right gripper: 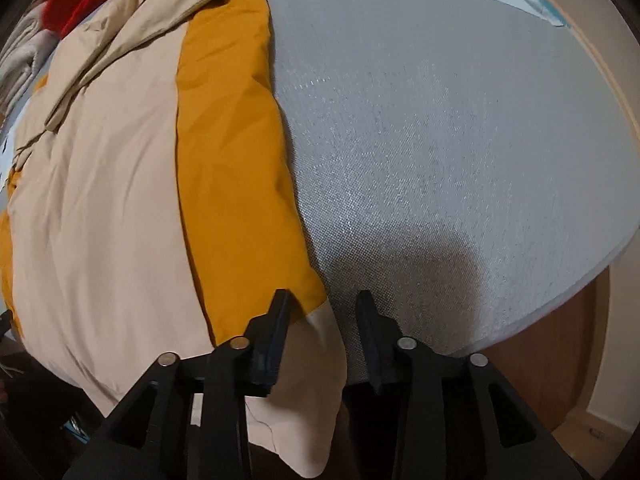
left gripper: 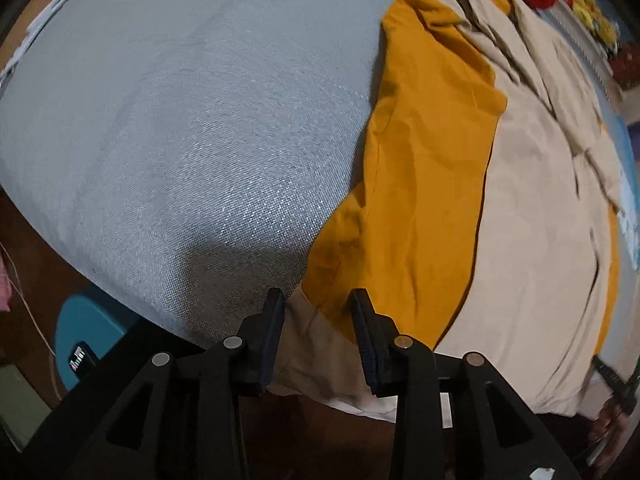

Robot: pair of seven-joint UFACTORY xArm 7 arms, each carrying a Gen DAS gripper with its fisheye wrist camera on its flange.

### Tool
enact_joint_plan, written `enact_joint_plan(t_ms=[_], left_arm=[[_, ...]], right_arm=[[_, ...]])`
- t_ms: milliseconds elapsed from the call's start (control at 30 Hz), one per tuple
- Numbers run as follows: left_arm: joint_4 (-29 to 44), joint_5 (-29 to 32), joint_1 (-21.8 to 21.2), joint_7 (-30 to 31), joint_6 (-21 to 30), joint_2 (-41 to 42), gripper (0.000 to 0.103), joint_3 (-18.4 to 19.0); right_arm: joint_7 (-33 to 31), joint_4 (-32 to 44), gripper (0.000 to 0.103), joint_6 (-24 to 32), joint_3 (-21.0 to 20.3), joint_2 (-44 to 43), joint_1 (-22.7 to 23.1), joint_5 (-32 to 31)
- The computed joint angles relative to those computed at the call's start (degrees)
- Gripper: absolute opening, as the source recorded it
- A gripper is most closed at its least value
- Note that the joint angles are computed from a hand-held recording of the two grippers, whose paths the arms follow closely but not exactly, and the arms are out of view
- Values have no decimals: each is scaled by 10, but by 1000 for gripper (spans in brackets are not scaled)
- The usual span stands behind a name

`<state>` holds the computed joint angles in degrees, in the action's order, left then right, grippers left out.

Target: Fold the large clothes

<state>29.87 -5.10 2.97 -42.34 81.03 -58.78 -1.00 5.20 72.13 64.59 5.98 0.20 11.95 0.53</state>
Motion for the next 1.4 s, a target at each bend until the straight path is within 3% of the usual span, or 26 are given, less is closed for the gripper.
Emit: enact_joint_plan(t_ms=[100, 133, 200, 267, 333, 433, 600, 733, 833, 1067, 1200, 1400], left_arm=[[5, 13, -12, 15, 7, 9, 29, -13], [6, 15, -15, 17, 9, 9, 19, -15], [8, 17, -22, 24, 13, 5, 10, -20], [11, 22, -28, 27, 19, -3, 8, -27], [10, 23, -31, 27, 24, -6, 9, -30], [4, 18, -30, 21, 29, -4, 17, -28], [8, 29, -36, 3, 20, 18, 19, -51], [19, 28, -48, -19, 21, 21, 6, -64], [34, 42, -61, -13, 33, 19, 5, -71], [75, 48, -83, 0, 58, -41, 4, -78], [108, 51, -78, 7, 42, -37, 4, -82], [128, 47, -73, -3, 19, -68, 4, -94]], right_arm=[[-9, 1, 41, 4, -1, 3, -1, 18], [-13, 2, 41, 3, -1, 6, -1, 20], [-26, -3, 38, -2, 1, 3, 1, 23], [-44, -7, 14, -6, 1, 0, 1, 34], [-57, -12, 9, -11, 0, -10, 0, 52], [-64, -15, 9, -13, -2, -16, -2, 63], [-51, -19, 18, -5, 5, -13, 5, 19], [-60, -29, 15, -15, 16, -23, 19, -28], [-64, -28, 7, -22, 17, -31, 24, -21], [-64, -33, 5, -54, 14, -88, 28, 44], [-52, -17, 5, -76, 13, -102, 34, 88], [-90, -18, 4, -75, 3, -145, 34, 113]])
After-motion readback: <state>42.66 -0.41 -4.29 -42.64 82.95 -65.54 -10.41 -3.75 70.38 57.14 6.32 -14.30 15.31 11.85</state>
